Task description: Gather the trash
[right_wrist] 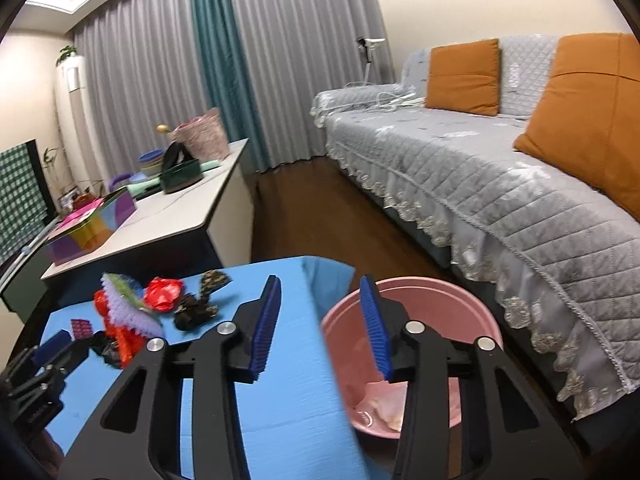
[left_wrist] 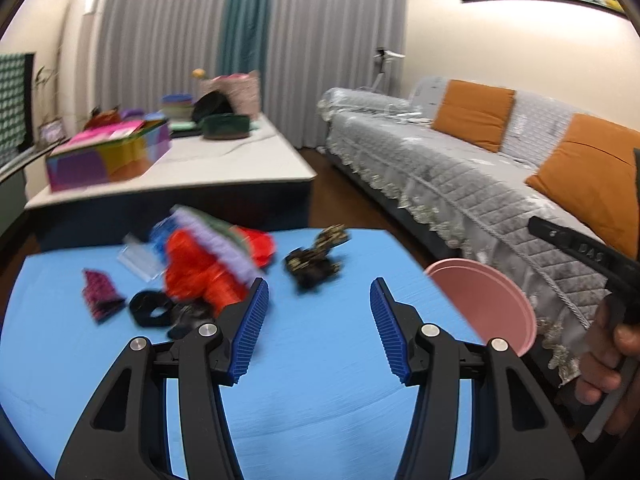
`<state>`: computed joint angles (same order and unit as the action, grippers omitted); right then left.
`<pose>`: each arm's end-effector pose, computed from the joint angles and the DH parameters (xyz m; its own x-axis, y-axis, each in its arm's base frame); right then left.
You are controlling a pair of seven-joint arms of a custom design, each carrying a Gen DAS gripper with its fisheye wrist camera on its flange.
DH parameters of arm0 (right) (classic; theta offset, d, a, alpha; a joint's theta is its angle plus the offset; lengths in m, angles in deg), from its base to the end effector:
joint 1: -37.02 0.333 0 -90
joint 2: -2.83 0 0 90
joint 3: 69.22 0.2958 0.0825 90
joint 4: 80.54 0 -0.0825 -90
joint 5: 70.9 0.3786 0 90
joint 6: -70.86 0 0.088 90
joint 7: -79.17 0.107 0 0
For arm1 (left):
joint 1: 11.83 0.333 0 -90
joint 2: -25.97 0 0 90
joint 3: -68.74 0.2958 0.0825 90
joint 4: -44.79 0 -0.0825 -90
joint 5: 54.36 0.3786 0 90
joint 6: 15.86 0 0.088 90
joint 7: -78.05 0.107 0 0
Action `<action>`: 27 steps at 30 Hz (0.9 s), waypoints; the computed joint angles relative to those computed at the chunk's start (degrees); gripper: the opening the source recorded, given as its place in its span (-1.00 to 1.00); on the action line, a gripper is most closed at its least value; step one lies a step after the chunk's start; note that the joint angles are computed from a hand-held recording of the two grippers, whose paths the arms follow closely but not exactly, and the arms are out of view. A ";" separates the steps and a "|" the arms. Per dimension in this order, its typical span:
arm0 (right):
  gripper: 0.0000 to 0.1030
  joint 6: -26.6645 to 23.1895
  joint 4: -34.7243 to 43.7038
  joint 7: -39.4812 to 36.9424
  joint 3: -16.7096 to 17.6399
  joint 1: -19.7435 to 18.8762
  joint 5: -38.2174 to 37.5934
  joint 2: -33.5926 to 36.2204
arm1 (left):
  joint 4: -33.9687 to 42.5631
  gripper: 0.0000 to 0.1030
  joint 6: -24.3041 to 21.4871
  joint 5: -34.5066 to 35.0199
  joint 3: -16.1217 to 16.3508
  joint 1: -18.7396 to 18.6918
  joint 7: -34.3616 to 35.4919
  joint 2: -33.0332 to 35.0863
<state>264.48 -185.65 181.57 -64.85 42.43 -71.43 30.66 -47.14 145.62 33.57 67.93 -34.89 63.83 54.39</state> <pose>0.6720 0.1090 0.3837 0.0591 -0.9747 -0.2154 -0.5104 0.1559 -0.8457 0.6156 -0.3249 0.3703 0.0056 -0.9958 0.0911 -0.4927 -0.0820 -0.8663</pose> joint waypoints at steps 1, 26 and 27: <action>-0.21 -0.26 0.52 -0.12 1.24 -0.67 -0.62 0.39 | -0.55 0.02 -0.28 -0.09 0.19 0.15 -0.03 -0.31; -0.42 -15.45 30.45 -13.00 15.17 -0.71 2.27 23.17 | -4.06 -0.43 -8.85 -9.84 1.80 7.03 -2.09 1.41; -0.42 -16.62 32.74 -13.71 15.14 -0.16 2.82 24.57 | -3.71 -0.43 -8.22 -11.01 2.13 7.28 -1.70 1.88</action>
